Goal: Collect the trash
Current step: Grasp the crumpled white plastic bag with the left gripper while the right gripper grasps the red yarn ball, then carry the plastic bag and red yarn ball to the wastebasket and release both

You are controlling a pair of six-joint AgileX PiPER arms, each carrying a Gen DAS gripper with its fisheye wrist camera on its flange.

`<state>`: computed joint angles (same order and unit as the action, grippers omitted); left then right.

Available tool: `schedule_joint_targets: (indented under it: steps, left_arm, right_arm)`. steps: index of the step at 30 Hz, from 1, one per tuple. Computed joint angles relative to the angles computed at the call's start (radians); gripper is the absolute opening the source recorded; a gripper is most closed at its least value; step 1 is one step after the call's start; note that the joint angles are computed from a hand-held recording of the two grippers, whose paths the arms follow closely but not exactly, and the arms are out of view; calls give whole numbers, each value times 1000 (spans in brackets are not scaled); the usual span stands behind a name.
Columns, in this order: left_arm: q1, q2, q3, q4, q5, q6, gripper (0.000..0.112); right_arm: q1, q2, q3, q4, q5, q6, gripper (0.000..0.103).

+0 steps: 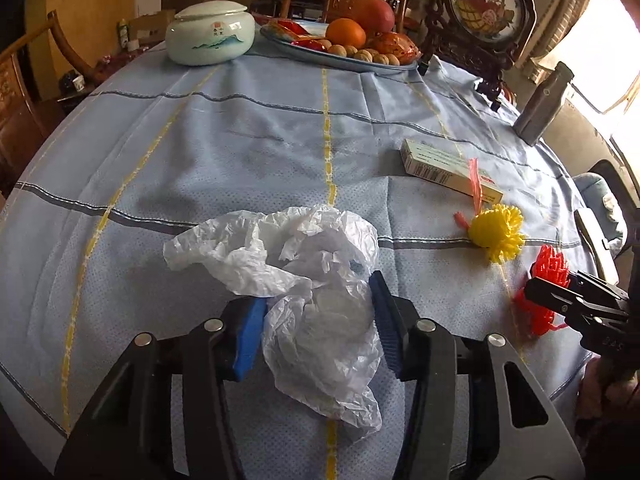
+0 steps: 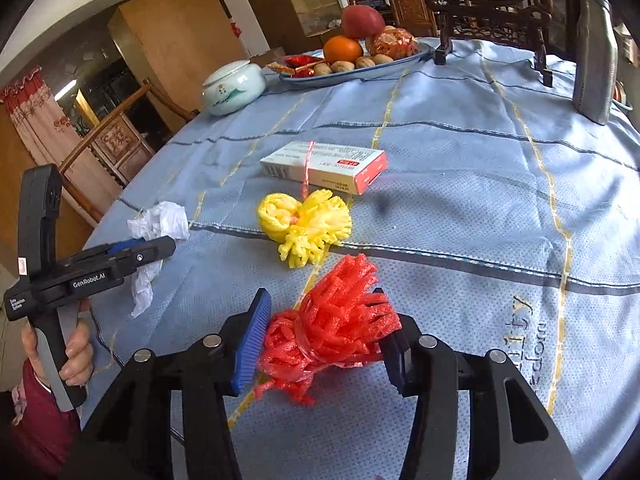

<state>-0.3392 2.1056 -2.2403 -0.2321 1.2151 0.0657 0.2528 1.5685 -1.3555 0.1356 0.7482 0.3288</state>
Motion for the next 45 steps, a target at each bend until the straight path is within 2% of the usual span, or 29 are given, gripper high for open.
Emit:
schedule_joint_targets:
  steps: [4,13,15,21,23,26,28,31,37,41,43,45]
  left_arm:
    - [10,-29,41,-39,-32,26,44]
    - [47,-133,187,-124,-137,51,44]
    - [65,-183,255,-170,-153,53,44]
    - [85,-395,459,-125,-232,15,44]
    - [96,-454,494,-107,-226,9,44]
    - [117,-541,556,-93,-225,6,44]
    - [133,-596,598,-88,-229,8,44]
    - [167,-679,660,-97,-229,15,44]
    - [267,-843,773,-125,-213,45,44]
    - [404,-953,845,-193,-173,103,44]
    - [502,-1008,881,-246,-137,155,44]
    - [658,-1063,925,-335,-70,246,44]
  right_arm:
    - [-14,-50,44,67,-50,-53,51]
    - [-7,-112,79,57,-99,-56,51]
    - [-11,-117,80,71,-100,-70,51]
    - [-10,-153,101,140,-124,-142,51]
    - [4,-173,113,125,-138,-131,51]
    - [37,-218,144,19,-168,-32,51]
    - [41,-251,169,33,-175,-31,51]
    - [52,-311,201,37,-175,-14,51]
    - [155,-411,205,-109,-160,143,50]
    - [258,-434,185,-174,-159,224,50]
    - [326,-429,169,-220,-162,280,50]
    - [397,-411,146,-267,-163,336,50]
